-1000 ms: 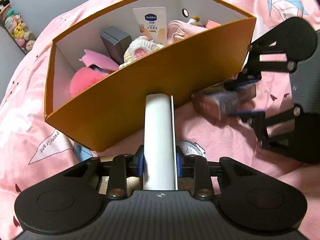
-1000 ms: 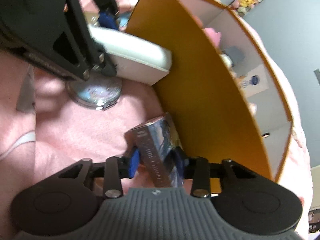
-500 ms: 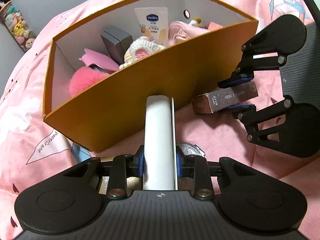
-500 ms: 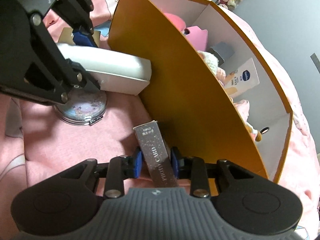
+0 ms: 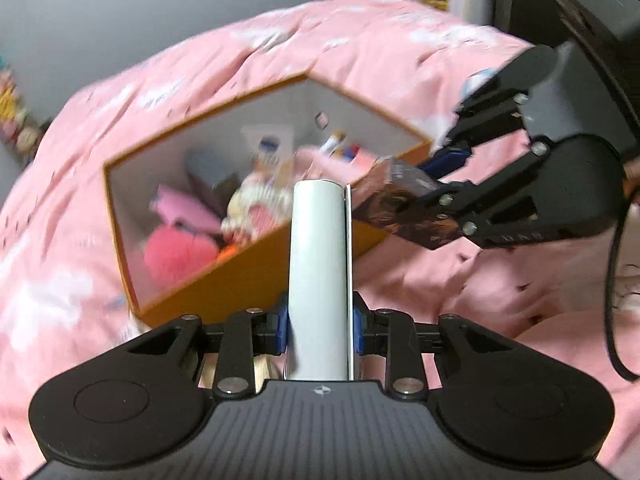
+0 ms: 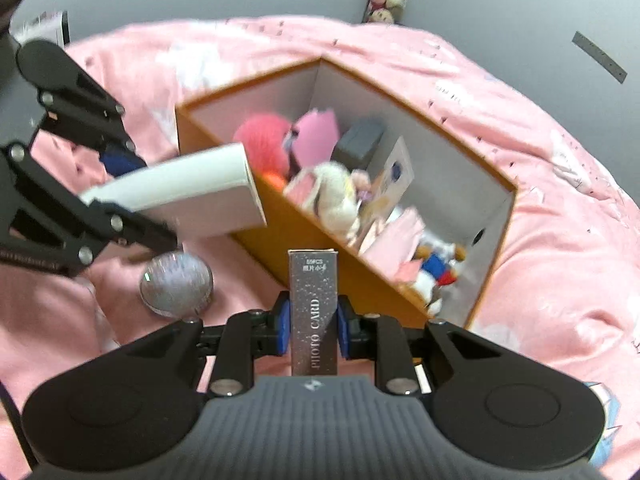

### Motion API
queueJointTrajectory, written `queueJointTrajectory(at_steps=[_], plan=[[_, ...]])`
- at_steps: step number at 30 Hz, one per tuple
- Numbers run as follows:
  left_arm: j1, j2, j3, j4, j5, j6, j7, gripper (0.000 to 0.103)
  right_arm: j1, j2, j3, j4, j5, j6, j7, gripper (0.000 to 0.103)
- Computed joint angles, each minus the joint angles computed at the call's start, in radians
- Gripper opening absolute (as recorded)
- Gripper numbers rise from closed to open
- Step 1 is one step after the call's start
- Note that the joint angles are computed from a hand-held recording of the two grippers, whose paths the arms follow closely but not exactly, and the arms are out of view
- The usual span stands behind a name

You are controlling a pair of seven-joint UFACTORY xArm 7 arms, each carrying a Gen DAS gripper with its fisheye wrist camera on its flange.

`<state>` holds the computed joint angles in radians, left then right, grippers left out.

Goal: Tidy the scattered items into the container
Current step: 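Carry the white box and photo card box over the box rim with both tools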

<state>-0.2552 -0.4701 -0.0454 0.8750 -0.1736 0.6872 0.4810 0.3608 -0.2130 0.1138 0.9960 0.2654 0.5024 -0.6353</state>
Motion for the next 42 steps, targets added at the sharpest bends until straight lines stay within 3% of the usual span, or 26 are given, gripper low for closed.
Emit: queueJointTrajectory(at_steps=[5, 10, 16, 21, 30, 37, 42], plan=[[-0.026, 0.045, 0.011, 0.101, 0.019, 0.012, 0.135, 0.033, 0.003, -0.013, -0.014, 0.038, 0.037, -0.008, -0.038, 0.025], [-0.018, 0.139, 0.001, 0.204, 0.059, -0.056, 0.27, 0.033, -0.032, 0.005, 0.003, 0.086, -0.056, -0.062, 0.003, 0.025], [0.016, 0.339, -0.035, 0.386, 0.146, -0.131, 0.351, 0.033, -0.055, 0.102, 0.001, 0.184, -0.114, -0.112, 0.014, 0.025], [0.033, 0.517, -0.054, 0.566, 0.193, -0.126, 0.421, 0.033, -0.079, 0.196, 0.005, 0.279, -0.144, -0.139, 0.035, 0.025], [0.038, 0.81, -0.085, 0.924, 0.179, 0.061, 0.613, 0.033, -0.117, 0.331, 0.014, 0.429, -0.128, -0.102, 0.051, 0.025], [0.022, 1.041, -0.076, 1.296, 0.162, 0.354, 0.65, 0.033, -0.134, 0.399, 0.007, 0.512, -0.166, -0.048, 0.122, 0.025], [0.002, 1.175, -0.066, 1.511, 0.152, 0.502, 0.653, 0.033, -0.154, 0.397, 0.004, 0.524, -0.151, -0.033, 0.164, 0.025]])
